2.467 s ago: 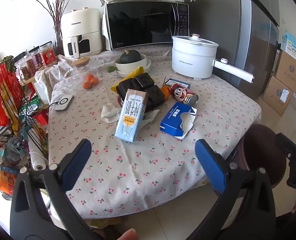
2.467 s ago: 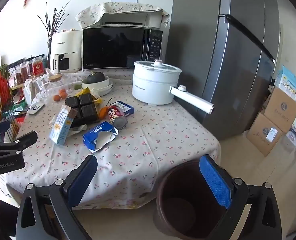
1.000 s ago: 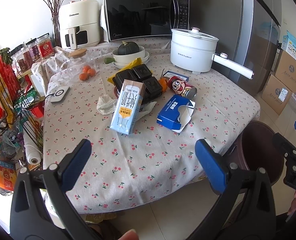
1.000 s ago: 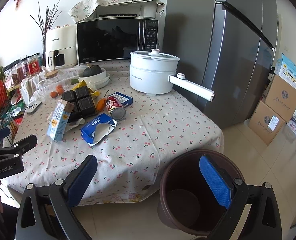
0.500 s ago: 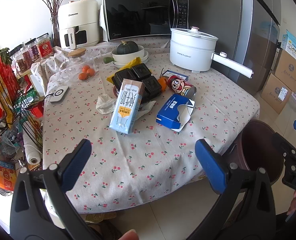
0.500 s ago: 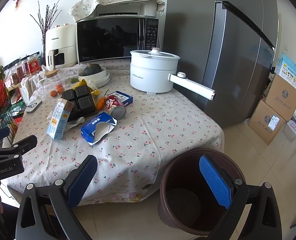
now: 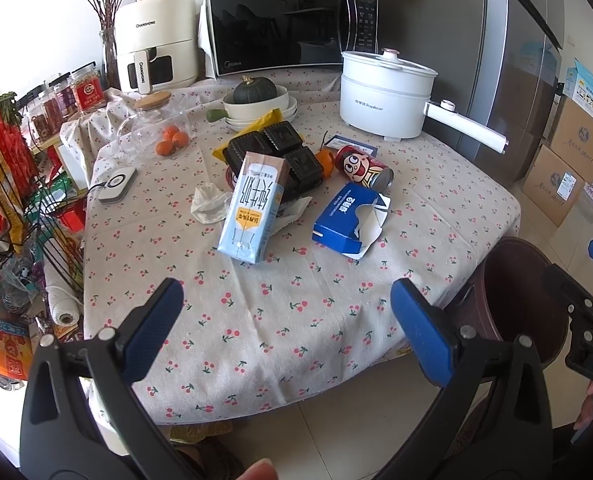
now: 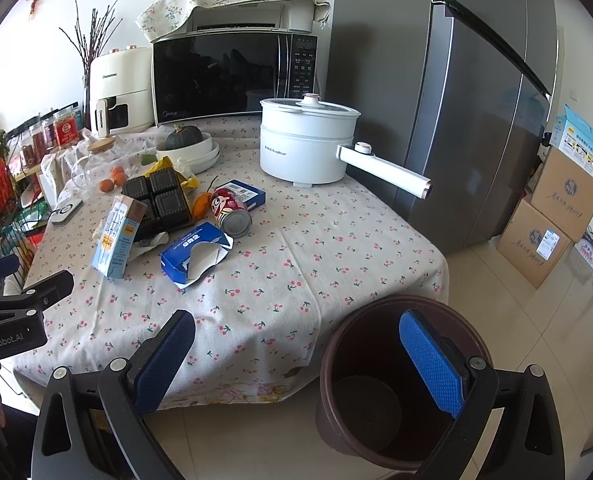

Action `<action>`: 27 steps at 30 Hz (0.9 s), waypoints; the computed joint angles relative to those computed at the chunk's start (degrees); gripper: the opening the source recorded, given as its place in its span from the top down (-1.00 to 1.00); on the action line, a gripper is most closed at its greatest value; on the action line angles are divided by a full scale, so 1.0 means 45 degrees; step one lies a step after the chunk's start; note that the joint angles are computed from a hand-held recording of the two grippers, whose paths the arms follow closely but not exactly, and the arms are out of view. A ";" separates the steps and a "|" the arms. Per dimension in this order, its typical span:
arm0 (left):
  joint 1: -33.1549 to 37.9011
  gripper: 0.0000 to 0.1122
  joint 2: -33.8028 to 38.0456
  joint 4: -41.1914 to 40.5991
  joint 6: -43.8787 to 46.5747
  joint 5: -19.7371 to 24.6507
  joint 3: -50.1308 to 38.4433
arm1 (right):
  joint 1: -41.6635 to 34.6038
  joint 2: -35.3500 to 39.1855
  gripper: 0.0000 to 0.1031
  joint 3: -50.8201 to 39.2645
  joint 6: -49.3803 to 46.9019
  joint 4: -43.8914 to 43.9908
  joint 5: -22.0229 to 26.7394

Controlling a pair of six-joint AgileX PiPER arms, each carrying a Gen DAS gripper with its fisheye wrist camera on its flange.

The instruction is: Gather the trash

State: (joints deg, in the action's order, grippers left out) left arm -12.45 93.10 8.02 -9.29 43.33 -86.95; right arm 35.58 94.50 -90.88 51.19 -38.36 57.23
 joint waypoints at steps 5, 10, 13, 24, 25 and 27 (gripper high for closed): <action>0.0198 -0.83 0.0289 -0.0357 0.0383 0.0469 -0.0491 | -0.0063 0.0003 -1.00 0.0051 -0.0126 0.0131 -0.0084; 0.0340 -0.83 0.0624 -0.0783 0.0669 0.0982 -0.1040 | -0.0075 -0.0062 -1.00 0.0131 -0.0180 0.0139 -0.0078; 0.0405 -0.83 0.0767 -0.1075 0.1052 0.1180 -0.1314 | -0.0244 0.0004 -1.00 -0.0025 -0.0668 0.0672 -0.0020; 0.0847 -0.83 0.3067 -0.3482 0.3832 0.4087 -0.5104 | -0.1439 0.1447 -1.00 -0.3205 -0.3413 0.2400 0.1633; 0.0824 -0.83 0.3445 -0.3554 0.3992 0.4425 -0.5669 | -0.1576 0.1710 -1.00 -0.3715 -0.3736 0.2631 0.1931; 0.0732 -0.83 0.4393 -0.3570 0.4318 0.5446 -0.7157 | -0.1877 0.2350 -1.00 -0.4850 -0.4524 0.3118 0.2578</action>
State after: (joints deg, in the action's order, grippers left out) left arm -9.16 112.87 -8.04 10.15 67.84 -119.15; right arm 27.13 105.08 -112.70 30.83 -24.33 68.83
